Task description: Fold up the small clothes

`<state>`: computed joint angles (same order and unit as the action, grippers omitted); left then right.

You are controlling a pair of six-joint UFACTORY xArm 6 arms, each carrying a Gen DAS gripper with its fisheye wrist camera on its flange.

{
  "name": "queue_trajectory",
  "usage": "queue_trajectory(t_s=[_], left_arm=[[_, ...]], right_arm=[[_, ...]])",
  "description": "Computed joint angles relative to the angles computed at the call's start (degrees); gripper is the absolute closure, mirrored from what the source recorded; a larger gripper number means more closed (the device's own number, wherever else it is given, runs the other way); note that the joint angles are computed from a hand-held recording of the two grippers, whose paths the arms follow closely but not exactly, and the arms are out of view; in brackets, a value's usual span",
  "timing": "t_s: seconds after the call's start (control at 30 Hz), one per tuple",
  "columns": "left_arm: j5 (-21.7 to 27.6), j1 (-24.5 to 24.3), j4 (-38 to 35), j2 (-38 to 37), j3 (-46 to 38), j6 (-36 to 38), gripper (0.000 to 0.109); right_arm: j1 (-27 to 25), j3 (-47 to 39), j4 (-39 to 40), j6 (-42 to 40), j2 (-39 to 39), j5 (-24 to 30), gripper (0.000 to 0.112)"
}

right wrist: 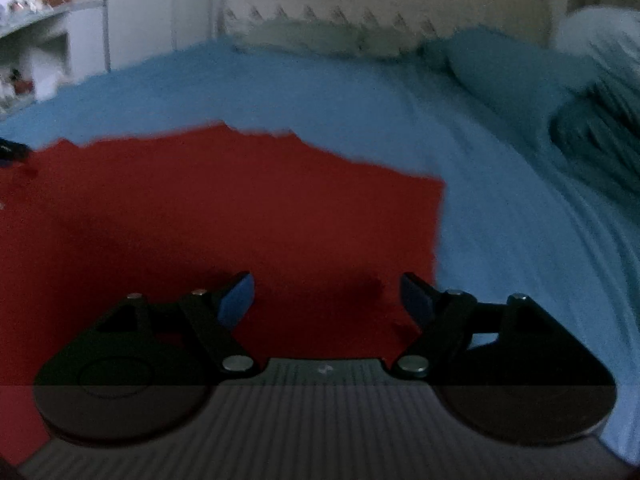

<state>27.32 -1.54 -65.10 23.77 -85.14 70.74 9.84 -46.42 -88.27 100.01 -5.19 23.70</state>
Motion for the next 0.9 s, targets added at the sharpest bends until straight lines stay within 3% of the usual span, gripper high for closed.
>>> queue_trajectory(t_s=[0.1, 0.17, 0.3, 0.37, 0.5, 0.6, 0.73, 0.8, 0.87, 0.9], left_arm=[[1.8, -1.3, 4.4, 2.7, -2.8, -5.1, 0.037], [1.5, -1.4, 7.0, 2.5, -2.4, -8.0, 0.037], [-1.4, -0.3, 4.8, -0.8, 2.0, -2.3, 0.035], [-4.0, 0.0, 5.1, -0.6, 2.7, -0.8, 0.035], [-3.1, 0.6, 10.4, 2.7, -0.4, -7.7, 0.035], [-1.7, 0.5, 12.2, 4.5, -2.4, -10.9, 0.036], [5.7, 2.1, 2.5, 3.0, -2.4, -1.6, 0.039], [2.7, 1.9, -2.1, 0.3, 0.7, 3.6, 0.039], [-5.5, 0.6, -1.0, -1.1, 3.1, 2.9, 0.039], [-7.1, 0.5, -2.4, -1.6, 3.6, 4.6, 0.041]], right_arm=[[-0.7, -5.1, 3.4, -1.9, 5.4, -1.6, 0.014], [-0.6, -6.5, 7.2, -5.5, 8.1, 0.9, 0.011], [-3.6, -2.4, 2.0, 5.0, 5.0, -0.6, 0.009], [-1.9, -1.0, 2.8, 5.5, 3.1, 3.6, 0.009], [-1.7, 1.7, -3.8, 16.0, -0.9, -1.0, 0.009], [0.8, 2.6, -4.3, 15.4, -2.5, 0.6, 0.009], [2.9, 1.8, -1.9, 11.5, -1.5, 2.1, 0.009], [2.9, 1.6, -1.8, 11.6, -1.5, 1.5, 0.009], [2.7, 1.5, -1.8, 11.6, -1.3, 1.1, 0.009], [2.5, 1.4, -1.8, 11.2, -1.1, 1.0, 0.009]])
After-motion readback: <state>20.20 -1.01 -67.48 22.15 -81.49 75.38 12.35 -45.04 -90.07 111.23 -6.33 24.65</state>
